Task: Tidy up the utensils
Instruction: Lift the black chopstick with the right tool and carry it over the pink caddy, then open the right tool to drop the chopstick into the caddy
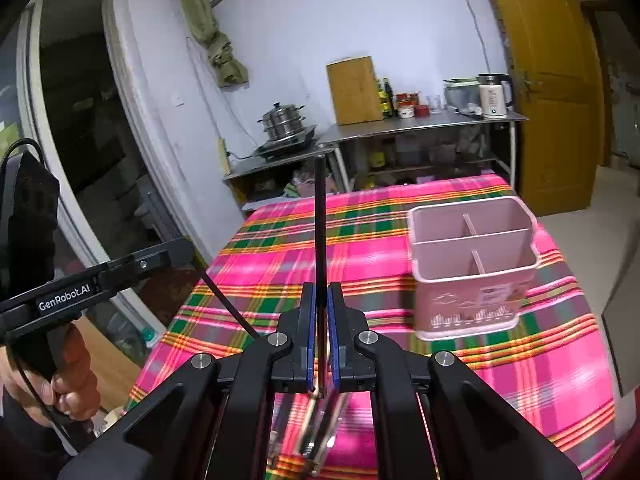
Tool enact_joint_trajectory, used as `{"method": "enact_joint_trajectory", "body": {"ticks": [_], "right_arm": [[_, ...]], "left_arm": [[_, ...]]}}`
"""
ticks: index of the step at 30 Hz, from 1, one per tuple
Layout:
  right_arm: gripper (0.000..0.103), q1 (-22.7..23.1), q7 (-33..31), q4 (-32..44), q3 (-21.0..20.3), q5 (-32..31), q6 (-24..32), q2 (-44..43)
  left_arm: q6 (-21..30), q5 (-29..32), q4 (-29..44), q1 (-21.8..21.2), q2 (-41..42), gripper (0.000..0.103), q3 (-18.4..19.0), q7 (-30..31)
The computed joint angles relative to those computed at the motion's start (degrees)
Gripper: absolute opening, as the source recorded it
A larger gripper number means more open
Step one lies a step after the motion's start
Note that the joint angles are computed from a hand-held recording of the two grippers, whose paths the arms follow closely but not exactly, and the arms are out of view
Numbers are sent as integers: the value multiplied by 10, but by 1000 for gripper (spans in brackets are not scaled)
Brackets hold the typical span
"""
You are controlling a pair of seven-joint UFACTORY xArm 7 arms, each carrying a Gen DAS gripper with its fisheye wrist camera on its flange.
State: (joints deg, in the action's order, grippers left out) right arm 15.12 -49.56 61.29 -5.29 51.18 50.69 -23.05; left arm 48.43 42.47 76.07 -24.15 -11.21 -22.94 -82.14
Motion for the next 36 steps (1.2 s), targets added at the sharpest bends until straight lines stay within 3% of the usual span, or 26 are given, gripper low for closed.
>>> {"method": "enact_joint_trajectory", "body": {"ticks": [8,19,25,36], "right_arm": [[6,-30,6,48,-13,-12,-15,43],[6,-76,31,201,2,26,-46,144],[6,-92,41,234,35,12,-73,186],[6,-105,77,220,73,-45,-79,243]], "left_arm": [[-47,-1,98,-22,96,5,41,42],[-75,30,251,-67,197,5,126,67],[-94,12,250,-71,225,5,162,62],[-131,-53,213,-69,252,5,181,100]]}}
